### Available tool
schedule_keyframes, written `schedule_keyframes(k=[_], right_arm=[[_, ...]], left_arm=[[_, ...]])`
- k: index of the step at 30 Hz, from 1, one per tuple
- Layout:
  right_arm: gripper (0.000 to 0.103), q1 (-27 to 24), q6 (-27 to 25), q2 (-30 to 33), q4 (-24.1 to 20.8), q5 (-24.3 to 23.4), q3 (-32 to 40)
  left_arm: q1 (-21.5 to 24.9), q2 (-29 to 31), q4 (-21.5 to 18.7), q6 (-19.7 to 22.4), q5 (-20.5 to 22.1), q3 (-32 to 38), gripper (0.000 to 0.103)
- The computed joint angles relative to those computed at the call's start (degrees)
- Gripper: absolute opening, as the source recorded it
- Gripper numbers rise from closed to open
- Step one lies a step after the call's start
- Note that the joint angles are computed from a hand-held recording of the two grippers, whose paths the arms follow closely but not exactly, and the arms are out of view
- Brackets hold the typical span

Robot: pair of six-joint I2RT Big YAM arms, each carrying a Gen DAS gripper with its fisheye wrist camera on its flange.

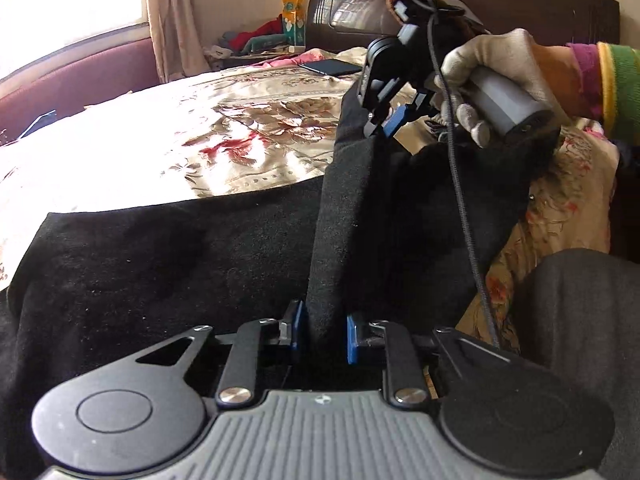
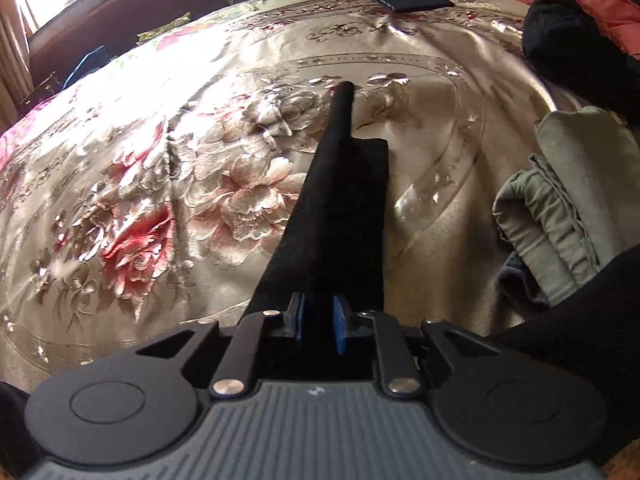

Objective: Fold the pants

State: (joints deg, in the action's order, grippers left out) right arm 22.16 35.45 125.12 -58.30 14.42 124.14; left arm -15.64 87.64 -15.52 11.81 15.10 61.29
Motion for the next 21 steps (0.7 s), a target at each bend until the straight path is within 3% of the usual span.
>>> schedule_keyframes(k=[3, 7, 8, 11, 16, 18, 19, 21], right_arm=[[0.034, -0.97, 1.56, 5.31, -3.11, -1.12, 7.33], [0.033, -1.11, 0.17, 6.97, -1.07, 0.97, 9.53], [0.028, -1.43, 0.84, 6.42, -0.02, 0.81, 8.58], [0.004, -2.5, 2.32, 2.82, 5.28, -0.92, 2.14], [0.004, -3.67, 4.24, -5.33, 18.04, -4.51, -10.79], [0.004, -3.88, 4.78, -4.62, 17.32, -5.76, -8.99], [0.004, -3.96, 4.65, -2.57, 14.71, -7.08, -4.98], [0.004, -3.76, 5.15, -0.37, 13.89, -9.37, 0.38]], left_arm=[[-0.29, 0.47, -0.41, -0.11, -0.23, 0.49, 0.035], [0.12, 1.39, -1.3, -3.02, 0.47, 1.7, 0.035], [0.41, 1.33, -1.21, -3.57, 0.86, 1.6, 0.035], [0.54, 0.99, -0.41, -3.92, 0.45, 1.44, 0.033], [1.06, 0.53, -0.13, -5.08, 1.11, 1.65, 0.029], [1.94, 1.41, -1.35, -5.47, 1.49, 3.36, 0.027], [2.53, 1.82, -1.84, -6.09, 1.67, 4.36, 0.026], [4.1, 1.97, -2.2, -7.76, 1.13, 6.43, 0.023]])
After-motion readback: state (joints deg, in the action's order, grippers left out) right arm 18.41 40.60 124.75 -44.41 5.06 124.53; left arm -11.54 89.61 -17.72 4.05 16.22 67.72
